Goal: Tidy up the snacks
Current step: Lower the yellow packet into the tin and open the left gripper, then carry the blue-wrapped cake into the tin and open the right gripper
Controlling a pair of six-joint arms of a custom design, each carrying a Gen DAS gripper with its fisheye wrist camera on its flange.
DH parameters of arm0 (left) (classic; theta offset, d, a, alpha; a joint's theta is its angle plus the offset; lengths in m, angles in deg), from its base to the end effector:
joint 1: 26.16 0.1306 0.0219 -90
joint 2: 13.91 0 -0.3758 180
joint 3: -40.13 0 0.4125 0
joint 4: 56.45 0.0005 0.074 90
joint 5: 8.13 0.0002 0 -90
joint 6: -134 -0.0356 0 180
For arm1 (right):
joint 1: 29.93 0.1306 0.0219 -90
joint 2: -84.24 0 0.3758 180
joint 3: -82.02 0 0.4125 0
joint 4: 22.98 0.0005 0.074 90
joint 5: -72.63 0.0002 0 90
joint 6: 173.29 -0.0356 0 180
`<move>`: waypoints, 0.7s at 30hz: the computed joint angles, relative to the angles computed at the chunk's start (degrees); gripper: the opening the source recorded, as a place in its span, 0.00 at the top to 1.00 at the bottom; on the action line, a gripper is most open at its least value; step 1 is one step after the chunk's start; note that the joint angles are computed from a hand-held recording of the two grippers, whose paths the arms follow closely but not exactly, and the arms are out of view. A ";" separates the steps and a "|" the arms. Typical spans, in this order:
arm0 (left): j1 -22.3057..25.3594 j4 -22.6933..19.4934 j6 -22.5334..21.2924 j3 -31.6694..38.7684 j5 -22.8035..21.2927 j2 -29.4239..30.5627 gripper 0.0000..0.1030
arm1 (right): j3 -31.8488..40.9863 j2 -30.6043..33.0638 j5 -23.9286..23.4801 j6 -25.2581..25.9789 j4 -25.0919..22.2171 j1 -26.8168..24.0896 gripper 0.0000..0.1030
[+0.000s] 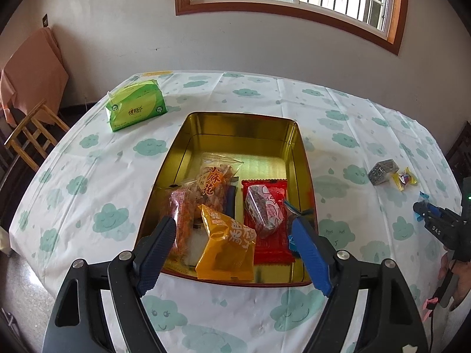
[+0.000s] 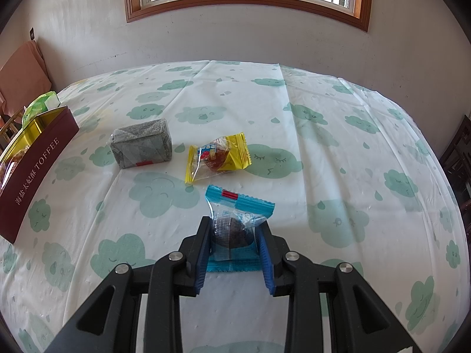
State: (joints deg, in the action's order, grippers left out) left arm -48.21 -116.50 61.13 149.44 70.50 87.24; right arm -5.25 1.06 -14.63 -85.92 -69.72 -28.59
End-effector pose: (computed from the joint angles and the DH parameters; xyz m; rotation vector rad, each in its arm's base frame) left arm 0.5307 -0.2079 0.4720 0.0210 2.4525 -0.0540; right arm 0.5469 0.0106 0.3893 0.0486 2.4563 -0.0284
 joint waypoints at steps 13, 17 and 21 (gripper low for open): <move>2.39 0.75 1.04 -4.51 -0.39 -4.75 0.24 | -0.17 -0.10 -0.90 -0.17 0.13 -0.38 0.70; 3.60 0.72 1.31 -5.90 -1.35 -5.82 0.24 | -0.12 -0.10 -0.48 -0.02 0.07 -0.24 0.70; 4.57 0.67 1.82 -7.19 -2.05 -6.37 0.24 | -0.07 -0.14 0.40 -0.55 -0.07 -0.11 0.70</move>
